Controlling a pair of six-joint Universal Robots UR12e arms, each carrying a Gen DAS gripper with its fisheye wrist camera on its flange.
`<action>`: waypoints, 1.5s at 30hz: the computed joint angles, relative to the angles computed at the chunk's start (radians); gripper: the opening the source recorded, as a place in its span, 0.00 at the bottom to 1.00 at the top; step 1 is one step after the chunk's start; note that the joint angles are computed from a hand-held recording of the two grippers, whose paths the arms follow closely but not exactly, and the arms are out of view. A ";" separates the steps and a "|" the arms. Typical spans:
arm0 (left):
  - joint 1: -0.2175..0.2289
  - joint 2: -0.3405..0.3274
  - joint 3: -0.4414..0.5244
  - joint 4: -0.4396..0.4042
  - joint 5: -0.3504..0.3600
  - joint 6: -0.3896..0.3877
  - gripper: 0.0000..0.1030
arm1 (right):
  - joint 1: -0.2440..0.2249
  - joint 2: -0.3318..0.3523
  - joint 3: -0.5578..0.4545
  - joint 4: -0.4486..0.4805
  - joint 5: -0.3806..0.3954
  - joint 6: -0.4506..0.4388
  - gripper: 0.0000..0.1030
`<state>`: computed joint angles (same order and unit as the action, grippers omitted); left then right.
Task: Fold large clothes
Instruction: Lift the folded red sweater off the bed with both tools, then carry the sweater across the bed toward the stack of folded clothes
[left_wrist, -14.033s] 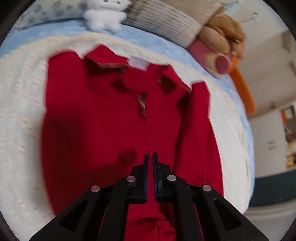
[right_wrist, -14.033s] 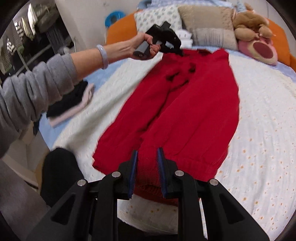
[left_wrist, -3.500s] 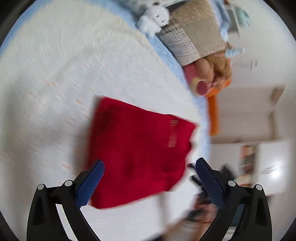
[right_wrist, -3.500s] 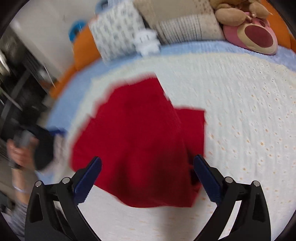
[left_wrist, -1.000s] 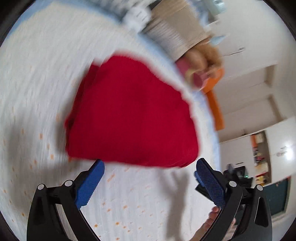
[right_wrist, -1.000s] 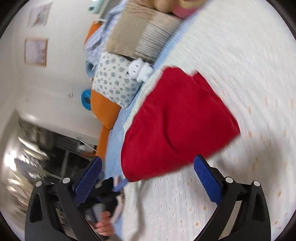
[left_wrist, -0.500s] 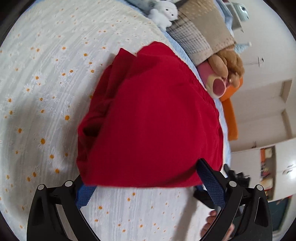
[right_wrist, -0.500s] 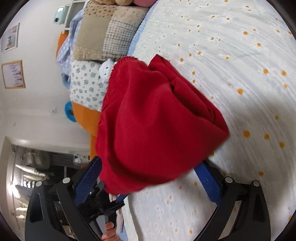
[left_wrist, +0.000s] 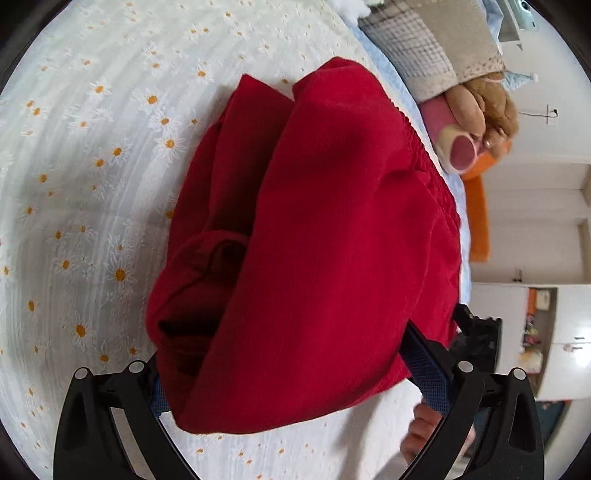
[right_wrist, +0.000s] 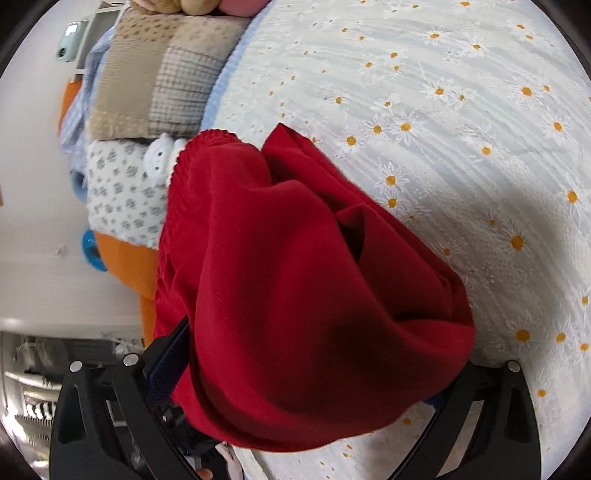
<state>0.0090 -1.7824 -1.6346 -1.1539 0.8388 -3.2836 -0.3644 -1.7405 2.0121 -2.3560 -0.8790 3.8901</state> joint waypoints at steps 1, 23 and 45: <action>0.001 0.014 -0.027 0.057 0.007 -0.040 0.98 | 0.007 -0.002 0.003 -0.017 -0.018 0.025 0.97; -0.129 0.064 -0.147 0.571 0.441 -0.454 0.86 | 0.046 -0.029 0.058 -0.195 -0.149 0.088 0.74; -0.123 0.172 -0.150 0.860 0.564 -0.186 0.54 | 0.129 -0.015 -0.064 -0.383 -0.107 -0.056 0.47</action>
<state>-0.1137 -1.6103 -1.7842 -0.2940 1.4024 -3.4699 -0.2355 -1.7555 1.9485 -2.7389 -0.9864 3.8340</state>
